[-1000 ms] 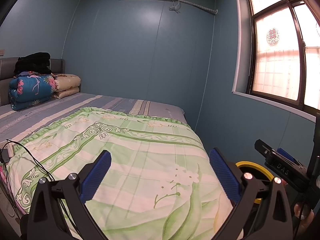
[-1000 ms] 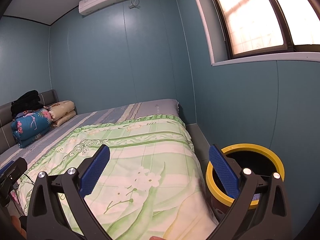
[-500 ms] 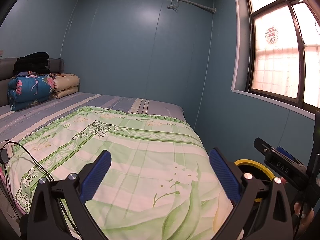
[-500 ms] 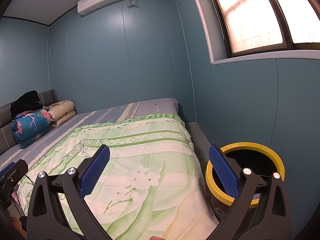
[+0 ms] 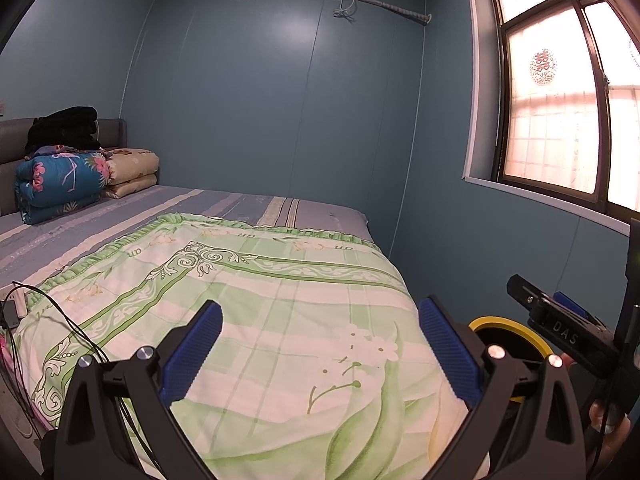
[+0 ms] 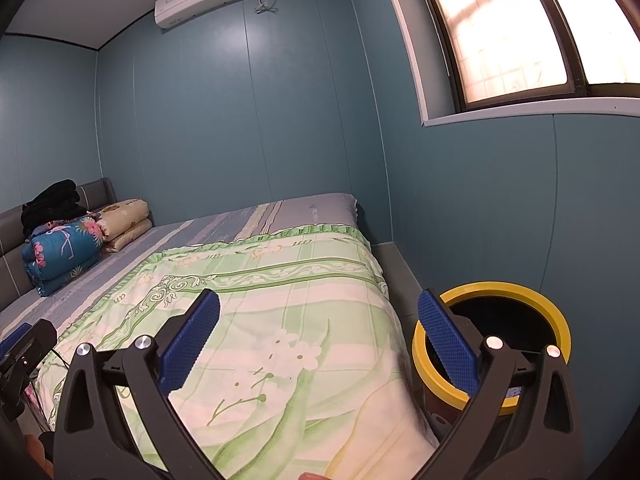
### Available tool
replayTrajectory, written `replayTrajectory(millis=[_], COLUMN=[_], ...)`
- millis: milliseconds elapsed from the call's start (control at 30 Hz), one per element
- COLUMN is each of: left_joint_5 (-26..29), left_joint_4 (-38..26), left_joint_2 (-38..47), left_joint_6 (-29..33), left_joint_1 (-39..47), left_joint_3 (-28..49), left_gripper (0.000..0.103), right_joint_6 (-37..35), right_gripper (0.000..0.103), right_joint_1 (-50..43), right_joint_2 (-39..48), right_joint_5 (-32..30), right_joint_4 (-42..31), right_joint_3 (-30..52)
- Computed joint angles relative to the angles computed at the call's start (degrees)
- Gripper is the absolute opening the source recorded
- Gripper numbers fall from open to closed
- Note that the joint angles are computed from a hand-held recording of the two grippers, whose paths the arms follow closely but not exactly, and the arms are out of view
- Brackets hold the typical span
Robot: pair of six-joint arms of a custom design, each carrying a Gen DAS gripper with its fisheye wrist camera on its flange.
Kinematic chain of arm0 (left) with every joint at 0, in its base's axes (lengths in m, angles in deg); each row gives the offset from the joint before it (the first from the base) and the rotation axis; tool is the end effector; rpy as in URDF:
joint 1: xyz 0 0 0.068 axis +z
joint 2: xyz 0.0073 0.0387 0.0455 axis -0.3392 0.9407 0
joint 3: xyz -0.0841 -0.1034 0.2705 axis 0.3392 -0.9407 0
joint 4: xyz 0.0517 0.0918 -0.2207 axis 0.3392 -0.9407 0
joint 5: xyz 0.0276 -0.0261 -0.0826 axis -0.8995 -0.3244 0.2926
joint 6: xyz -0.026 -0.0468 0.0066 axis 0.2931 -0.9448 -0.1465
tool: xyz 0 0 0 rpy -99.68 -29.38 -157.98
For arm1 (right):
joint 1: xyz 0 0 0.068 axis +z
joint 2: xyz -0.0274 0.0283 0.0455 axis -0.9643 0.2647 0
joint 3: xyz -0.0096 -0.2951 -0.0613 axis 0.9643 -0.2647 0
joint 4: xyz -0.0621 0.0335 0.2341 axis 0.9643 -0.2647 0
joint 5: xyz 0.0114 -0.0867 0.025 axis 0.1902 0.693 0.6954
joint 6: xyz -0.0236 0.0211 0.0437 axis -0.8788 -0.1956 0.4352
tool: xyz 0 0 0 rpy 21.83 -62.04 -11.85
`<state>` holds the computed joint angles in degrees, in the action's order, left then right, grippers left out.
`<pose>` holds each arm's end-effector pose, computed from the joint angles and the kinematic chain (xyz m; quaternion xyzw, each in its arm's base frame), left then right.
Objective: Collect trash
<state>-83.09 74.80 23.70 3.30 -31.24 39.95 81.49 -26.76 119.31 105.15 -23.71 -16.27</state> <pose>0.2628 -0.0517 0.1874 0.0052 0.7984 -0.0948 0.5946 0.2532 0.2378 0.1748 0.1220 0.7843 0.0167 0.6081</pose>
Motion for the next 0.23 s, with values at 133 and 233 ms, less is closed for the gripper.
replayTrajectory(millis=[133,233], left_joint_5=[0.84,0.91], left_joint_4=[-0.38,-0.53], left_joint_2=[0.07,0.04], left_joint_6=[0.23,0.35], left_joint_1=[0.53,0.65], left_joint_3=[0.18,0.21], left_gripper=[0.095,0.095], right_joint_6=[0.22,0.10], right_gripper=[0.095,0.095], right_joint_1=[-0.05,-0.16], right_joint_2=[-0.20,-0.19], right_joint_5=[-0.10,-0.24], right_joint_4=[-0.11,0.05], right_joint_3=[-0.21,-0.27])
